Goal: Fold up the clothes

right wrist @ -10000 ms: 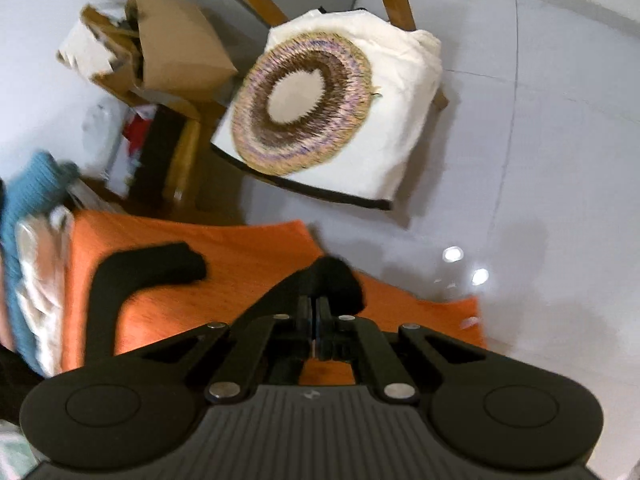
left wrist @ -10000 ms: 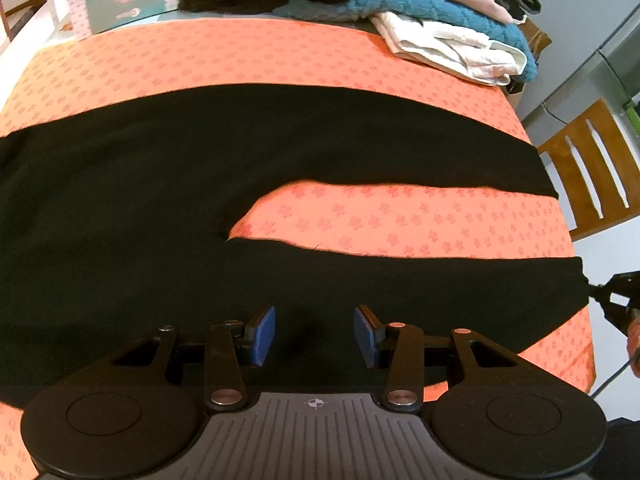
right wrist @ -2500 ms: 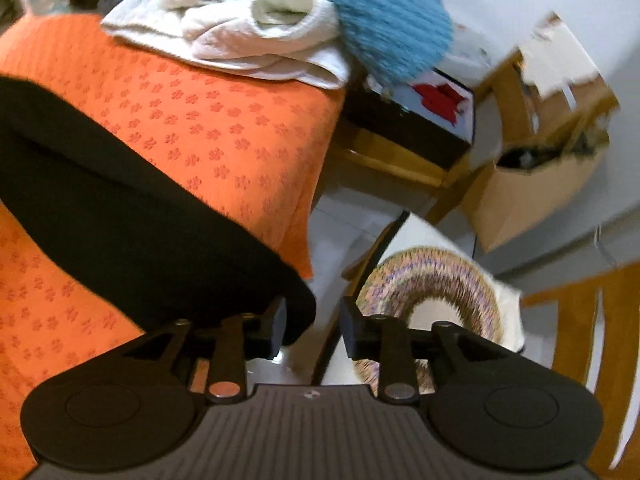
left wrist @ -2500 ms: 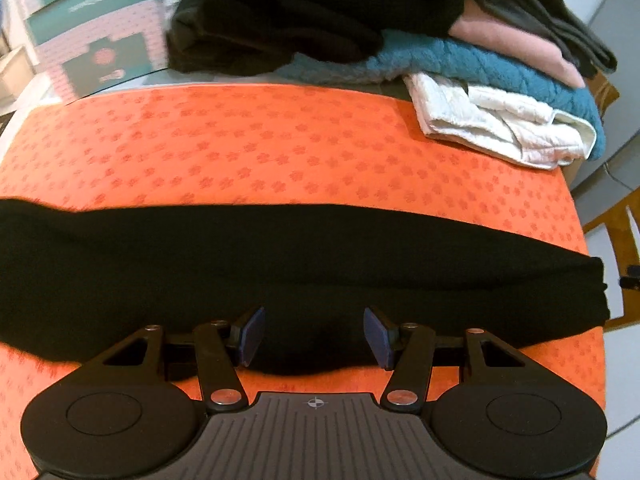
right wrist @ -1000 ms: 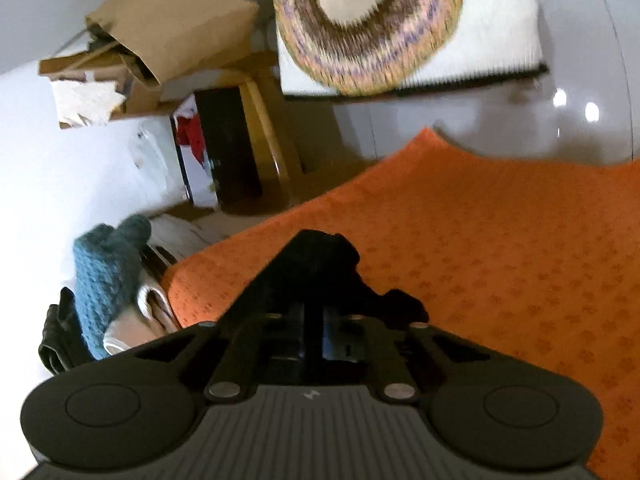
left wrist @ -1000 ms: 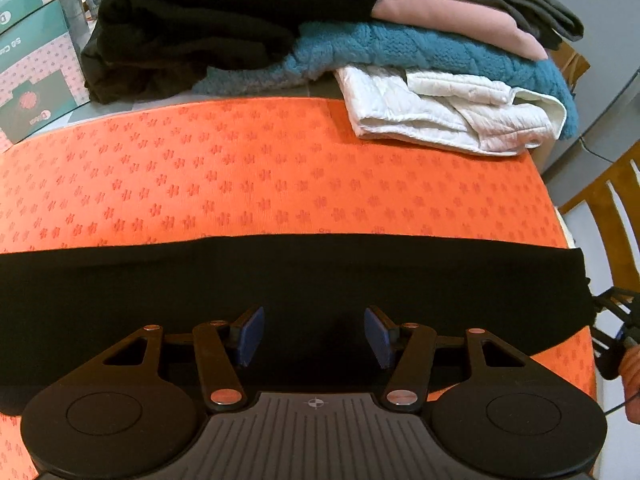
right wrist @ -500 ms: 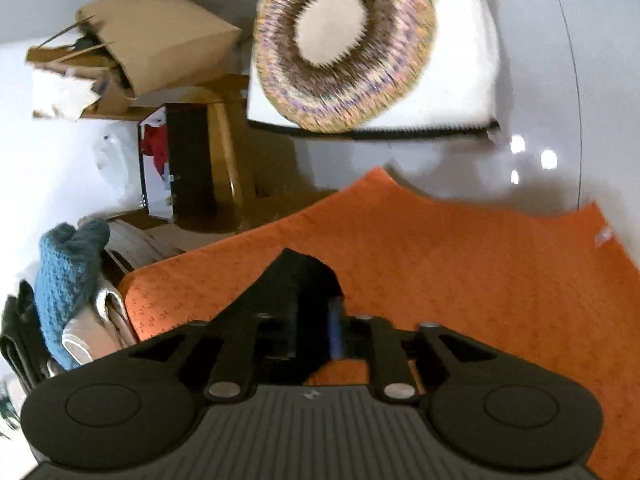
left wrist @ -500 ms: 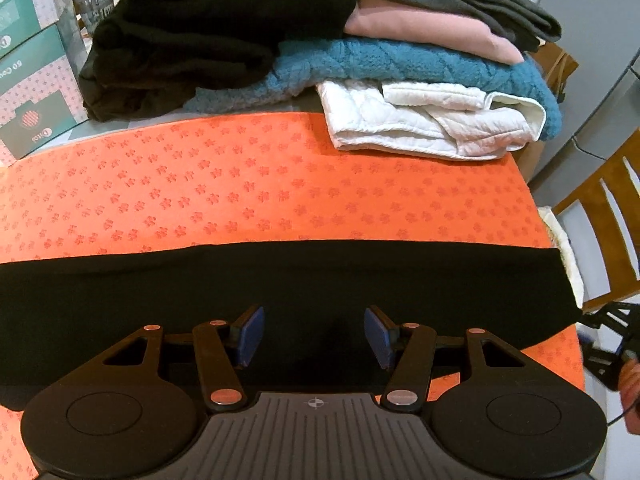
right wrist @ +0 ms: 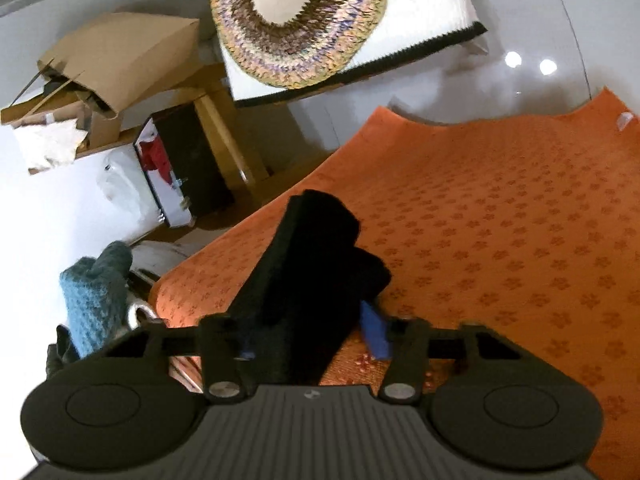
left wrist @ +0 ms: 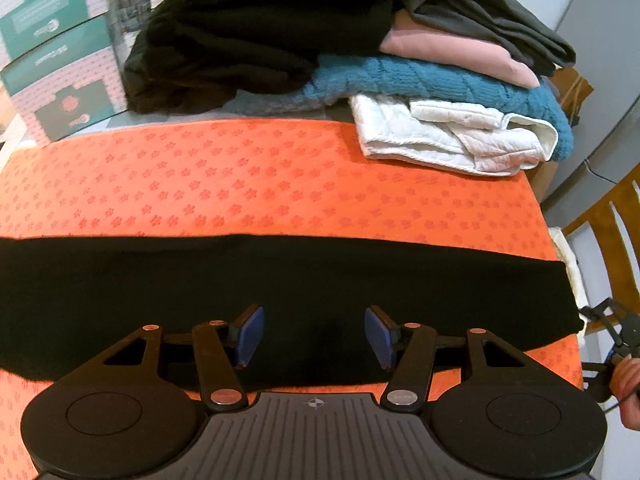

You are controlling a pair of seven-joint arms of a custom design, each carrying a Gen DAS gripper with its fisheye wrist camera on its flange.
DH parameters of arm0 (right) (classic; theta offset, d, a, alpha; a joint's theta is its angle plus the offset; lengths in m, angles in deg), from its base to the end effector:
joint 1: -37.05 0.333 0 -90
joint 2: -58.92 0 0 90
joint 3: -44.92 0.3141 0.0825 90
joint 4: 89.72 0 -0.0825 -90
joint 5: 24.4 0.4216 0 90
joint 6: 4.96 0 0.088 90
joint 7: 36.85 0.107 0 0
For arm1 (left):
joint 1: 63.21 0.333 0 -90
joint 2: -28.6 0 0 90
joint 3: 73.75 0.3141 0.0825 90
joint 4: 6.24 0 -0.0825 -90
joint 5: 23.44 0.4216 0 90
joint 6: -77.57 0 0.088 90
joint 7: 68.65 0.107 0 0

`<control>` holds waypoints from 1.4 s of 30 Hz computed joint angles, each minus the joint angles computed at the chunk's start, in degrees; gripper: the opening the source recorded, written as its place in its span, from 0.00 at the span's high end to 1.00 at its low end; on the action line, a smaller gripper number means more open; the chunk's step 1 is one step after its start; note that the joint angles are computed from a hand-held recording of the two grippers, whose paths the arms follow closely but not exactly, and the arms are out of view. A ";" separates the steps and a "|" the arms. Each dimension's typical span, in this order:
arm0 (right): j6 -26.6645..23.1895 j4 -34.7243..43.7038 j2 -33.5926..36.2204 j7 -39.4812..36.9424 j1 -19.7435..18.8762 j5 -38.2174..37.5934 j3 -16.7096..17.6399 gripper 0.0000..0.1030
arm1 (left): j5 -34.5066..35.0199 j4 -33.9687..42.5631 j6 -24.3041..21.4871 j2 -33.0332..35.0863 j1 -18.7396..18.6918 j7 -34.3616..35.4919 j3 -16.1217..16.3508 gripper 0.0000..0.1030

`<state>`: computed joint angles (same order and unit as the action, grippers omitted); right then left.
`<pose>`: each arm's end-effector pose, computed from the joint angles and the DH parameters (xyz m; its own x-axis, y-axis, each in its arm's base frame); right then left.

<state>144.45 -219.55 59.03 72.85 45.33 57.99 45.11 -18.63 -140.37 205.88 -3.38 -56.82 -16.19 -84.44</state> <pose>0.5630 0.0625 0.3538 -0.7710 0.0499 -0.6348 -0.3442 0.8060 0.4815 0.4597 -0.0430 0.5734 0.4941 -0.8616 0.1165 -0.7492 -0.4899 -0.4459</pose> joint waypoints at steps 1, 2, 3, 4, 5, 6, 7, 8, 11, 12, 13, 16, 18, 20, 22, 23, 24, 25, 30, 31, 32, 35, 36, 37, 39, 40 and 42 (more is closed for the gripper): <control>0.76 0.08 0.04 -0.34 0.19 1.06 0.21 0.80 | -0.14 -0.25 -0.28 -0.40 0.01 -0.27 0.02 0.42; 1.68 0.09 -0.15 -0.39 0.39 0.93 0.39 0.81 | -0.20 -0.55 -0.41 -0.89 0.06 -0.62 -0.01 0.42; 2.73 0.02 -0.51 -0.16 0.60 -0.18 0.54 0.82 | -0.23 -0.83 -0.44 -1.35 0.14 -1.02 -0.07 0.42; 3.70 -0.01 -0.80 0.12 0.81 -1.67 0.64 0.83 | -0.32 -1.28 -0.26 -1.99 0.21 -1.47 -0.09 0.42; 4.58 0.06 -1.15 0.20 0.99 -3.73 0.68 0.83 | -0.46 -1.81 0.08 -2.72 0.28 -1.94 -0.10 0.42; 5.44 0.16 -1.57 0.11 1.16 -6.07 0.68 0.84 | -0.61 -2.34 0.42 -3.45 0.36 -2.41 -0.13 0.42; 6.42 0.21 -2.02 -0.27 1.34 -8.28 0.67 0.84 | -0.77 -2.86 0.75 -4.18 0.46 -2.87 -0.16 0.42; 7.57 0.28 -2.57 -1.06 1.55 -10.46 0.66 0.85 | -0.93 -3.38 1.08 -4.92 0.57 -3.33 -0.20 0.42; 10.59 0.65 -4.57 -4.50 2.47 -15.30 0.44 0.85 | -2.57 -5.79 2.56 -7.95 0.78 -5.27 0.12 0.42; 11.48 0.76 -5.28 -6.34 2.94 -16.25 0.31 0.86 | -3.31 -6.57 2.99 -8.99 0.86 -6.03 0.23 0.42; 12.40 0.76 -6.04 -8.16 3.47 -17.37 0.20 0.86 | -4.02 -7.39 3.40 -10.07 0.96 -6.71 0.37 0.42; 15.32 1.22 -8.05 -15.13 5.88 -20.60 0.00 0.86 | -6.09 -9.96 4.48 -13.50 1.31 -8.47 0.82 0.42; 16.80 1.73 -8.93 -20.49 7.92 -22.12 -0.29 0.86 | -7.03 -11.61 4.70 -15.82 1.61 -8.94 1.14 0.42; 17.82 2.20 -9.59 -25.53 10.00 -23.44 -0.56 0.86 | -7.88 -13.13 4.76 -18.06 1.98 -9.25 1.47 0.42; 18.55 2.68 -10.20 -29.79 12.16 -25.69 -0.45 0.86 | -8.65 -14.61 4.73 -20.34 2.44 -9.44 1.87 0.42; 18.53 2.81 -10.49 -31.28 13.14 -26.94 -0.38 0.86 | -8.98 -15.29 4.68 -21.41 2.71 -9.33 2.20 0.42; 18.44 2.97 -10.70 -32.16 14.01 -28.59 -0.17 0.86 | -9.40 -15.96 4.64 -22.44 2.99 -9.24 2.59 0.42; 18.17 3.11 -10.85 -32.73 14.84 -30.26 0.05 0.86 | -9.90 -16.66 4.58 -23.48 3.30 -9.21 3.01 0.42; 16.13 3.22 -10.86 -31.56 18.09 -39.35 2.00 0.87 | -12.65 -19.69 4.44 -27.73 5.09 -7.67 6.08 0.42; 15.74 3.31 -10.63 -30.76 18.67 -41.11 2.50 0.87 | -13.03 -20.29 4.45 -28.60 5.61 -6.83 6.90 0.42; 15.24 3.59 -10.23 -29.82 19.25 -42.85 3.06 0.87 | -13.33 -20.96 4.52 -29.57 6.32 -6.06 7.58 0.42; 14.54 4.09 -9.28 -26.29 20.81 -47.81 5.09 0.87 | -14.99 -22.75 4.26 -32.17 8.37 -3.80 10.15 0.42; 14.91 4.07 -9.04 -24.90 21.42 -49.33 5.86 0.87 | -15.44 -23.15 3.81 -33.01 9.11 -2.73 11.11 0.42; 15.51 4.06 -8.75 -23.49 22.10 -50.86 6.65 0.87 | -15.78 -23.48 3.30 -33.82 9.93 -1.44 12.15 0.42; 16.66 4.28 -8.00 -20.25 23.33 -54.59 8.24 0.87 | -15.92 -23.71 1.95 -35.18 11.82 1.58 13.83 0.42; 17.25 4.51 -7.57 -18.27 23.81 -57.09 9.11 0.87 | -15.96 -23.77 1.28 -35.80 12.77 3.22 14.69 0.42; 18.47 5.57 -6.17 -13.87 24.57 -62.79 10.79 0.88 | -16.38 -23.88 0.29 -36.74 14.77 5.85 16.13 0.42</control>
